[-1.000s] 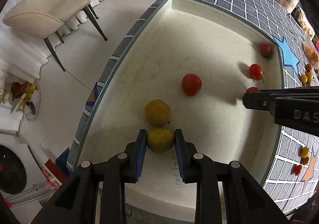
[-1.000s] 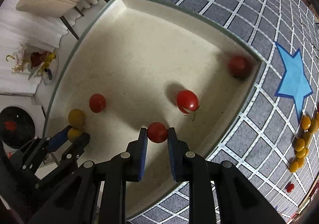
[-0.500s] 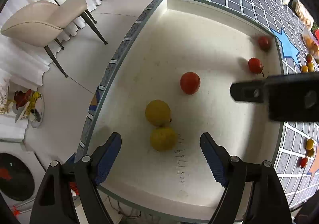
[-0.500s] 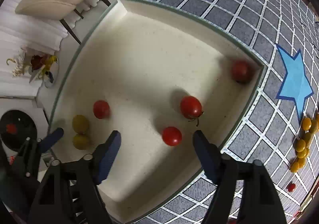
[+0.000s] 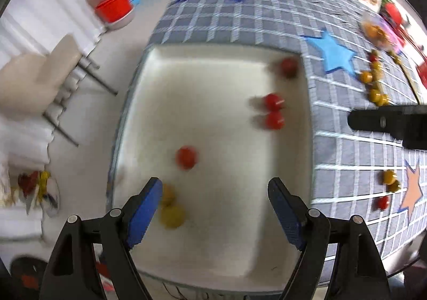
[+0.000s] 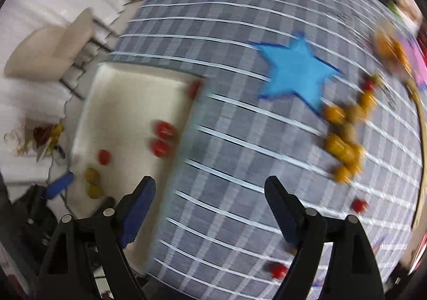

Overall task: Organize fruits
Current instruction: 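Move both open tools back over the fruits on the cloth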

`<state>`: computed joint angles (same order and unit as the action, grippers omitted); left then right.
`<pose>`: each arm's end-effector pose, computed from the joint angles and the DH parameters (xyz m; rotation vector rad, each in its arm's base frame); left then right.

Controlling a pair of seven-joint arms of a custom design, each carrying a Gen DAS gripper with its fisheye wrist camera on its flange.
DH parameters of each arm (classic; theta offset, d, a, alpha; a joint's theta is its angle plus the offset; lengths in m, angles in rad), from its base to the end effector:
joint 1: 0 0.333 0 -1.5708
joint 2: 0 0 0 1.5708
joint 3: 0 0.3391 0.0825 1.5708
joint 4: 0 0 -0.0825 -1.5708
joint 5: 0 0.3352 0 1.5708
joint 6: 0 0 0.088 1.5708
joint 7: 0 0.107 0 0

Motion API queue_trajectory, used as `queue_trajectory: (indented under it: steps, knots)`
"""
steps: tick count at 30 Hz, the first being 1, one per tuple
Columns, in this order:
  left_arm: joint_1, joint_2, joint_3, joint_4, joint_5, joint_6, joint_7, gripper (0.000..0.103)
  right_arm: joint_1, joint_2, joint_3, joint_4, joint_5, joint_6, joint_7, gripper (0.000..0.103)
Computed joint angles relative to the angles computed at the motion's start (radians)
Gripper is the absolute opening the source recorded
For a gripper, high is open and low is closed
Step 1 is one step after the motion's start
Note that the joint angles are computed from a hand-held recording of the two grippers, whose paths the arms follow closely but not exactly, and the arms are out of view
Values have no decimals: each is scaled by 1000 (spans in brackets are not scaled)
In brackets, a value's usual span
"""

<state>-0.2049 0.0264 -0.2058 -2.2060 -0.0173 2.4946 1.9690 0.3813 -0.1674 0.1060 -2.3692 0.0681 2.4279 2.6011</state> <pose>0.4764 -0.2066 0.4487 -1.1167 2.7358 -0.2961 0.4003 0.2143 0.4650 -1.3743 2.5708 0.0387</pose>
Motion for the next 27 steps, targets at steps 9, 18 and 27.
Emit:
queue_trajectory:
  steps: [9, 18, 27]
  knots:
    - [-85, 49, -56, 110, -60, -64, 53, 82, -25, -309, -4, -291, 18, -113, 251, 86]
    - [-196, 138, -81, 155, 25, -75, -25, 82, -14, -473, -25, -434, 40, -167, 321, 86]
    - [-250, 228, -75, 197, 74, -34, -52, 82, 27, -650, -34, -521, 3, -238, 304, 86]
